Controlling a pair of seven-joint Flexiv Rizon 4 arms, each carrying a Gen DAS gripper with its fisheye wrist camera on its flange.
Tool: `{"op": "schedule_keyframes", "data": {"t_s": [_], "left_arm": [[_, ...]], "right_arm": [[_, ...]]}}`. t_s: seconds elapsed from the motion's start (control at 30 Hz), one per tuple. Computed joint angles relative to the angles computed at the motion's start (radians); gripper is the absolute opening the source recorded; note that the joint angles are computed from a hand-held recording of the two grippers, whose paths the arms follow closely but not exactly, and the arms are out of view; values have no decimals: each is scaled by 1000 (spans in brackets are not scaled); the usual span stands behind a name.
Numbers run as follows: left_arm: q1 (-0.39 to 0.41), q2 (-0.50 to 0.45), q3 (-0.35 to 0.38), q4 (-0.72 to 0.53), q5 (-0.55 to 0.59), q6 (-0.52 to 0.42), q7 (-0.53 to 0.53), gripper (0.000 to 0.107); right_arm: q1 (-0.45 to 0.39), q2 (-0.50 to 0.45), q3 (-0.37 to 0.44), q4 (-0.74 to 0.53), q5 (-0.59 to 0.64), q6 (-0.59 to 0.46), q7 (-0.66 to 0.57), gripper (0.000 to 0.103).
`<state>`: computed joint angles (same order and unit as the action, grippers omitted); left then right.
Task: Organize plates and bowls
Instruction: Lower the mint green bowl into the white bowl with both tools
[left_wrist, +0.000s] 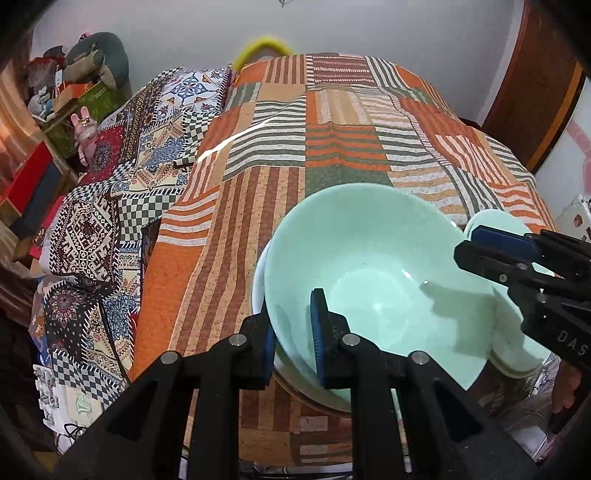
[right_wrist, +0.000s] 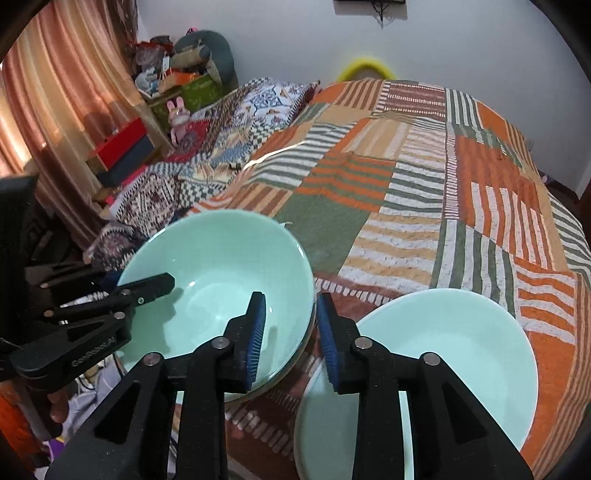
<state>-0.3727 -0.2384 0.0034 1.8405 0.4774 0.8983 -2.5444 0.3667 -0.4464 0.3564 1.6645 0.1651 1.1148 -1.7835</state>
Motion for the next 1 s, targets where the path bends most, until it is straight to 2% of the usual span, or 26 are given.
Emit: {"op": "schedule_keyframes", "data": {"t_s": [0.13, 0.27, 0.4, 0.47, 0.53, 0.63, 0.7, 0.87, 1.0], "left_arm": [[-17, 0, -1, -31, 38, -55, -8, 19], [-28, -14, -10, -66, 68, -100, 12, 31], [-49, -26, -10, -102, 103, -160, 15, 33], [-63, -17, -4, -111, 141, -183, -10, 39], [-66, 5, -1, -99, 176, -158, -42, 43], [-71, 42, -5, -92, 244, -139, -102, 58], [-69, 56, -14, -95, 278, -151, -124, 59], [-35, 73, -27, -55, 252, -120, -149, 59], [2, 79, -26, 13, 180, -38, -161, 59]], "right_arm": [[-1, -6, 2, -3, 1, -16, -1, 27], [1, -8, 3, -4, 3, -27, -8, 27], [-2, -9, 3, -10, 14, -33, -11, 27], [-5, -10, 4, -14, 20, -38, -13, 27], [-8, -12, 6, -18, 27, -43, -18, 27], [-9, -12, 9, -21, 37, -51, -23, 27], [-9, -10, 9, -20, 42, -52, -26, 27], [-14, -10, 13, -26, 62, -58, -34, 27], [-13, -14, 7, -31, 68, -62, -31, 32]]}}
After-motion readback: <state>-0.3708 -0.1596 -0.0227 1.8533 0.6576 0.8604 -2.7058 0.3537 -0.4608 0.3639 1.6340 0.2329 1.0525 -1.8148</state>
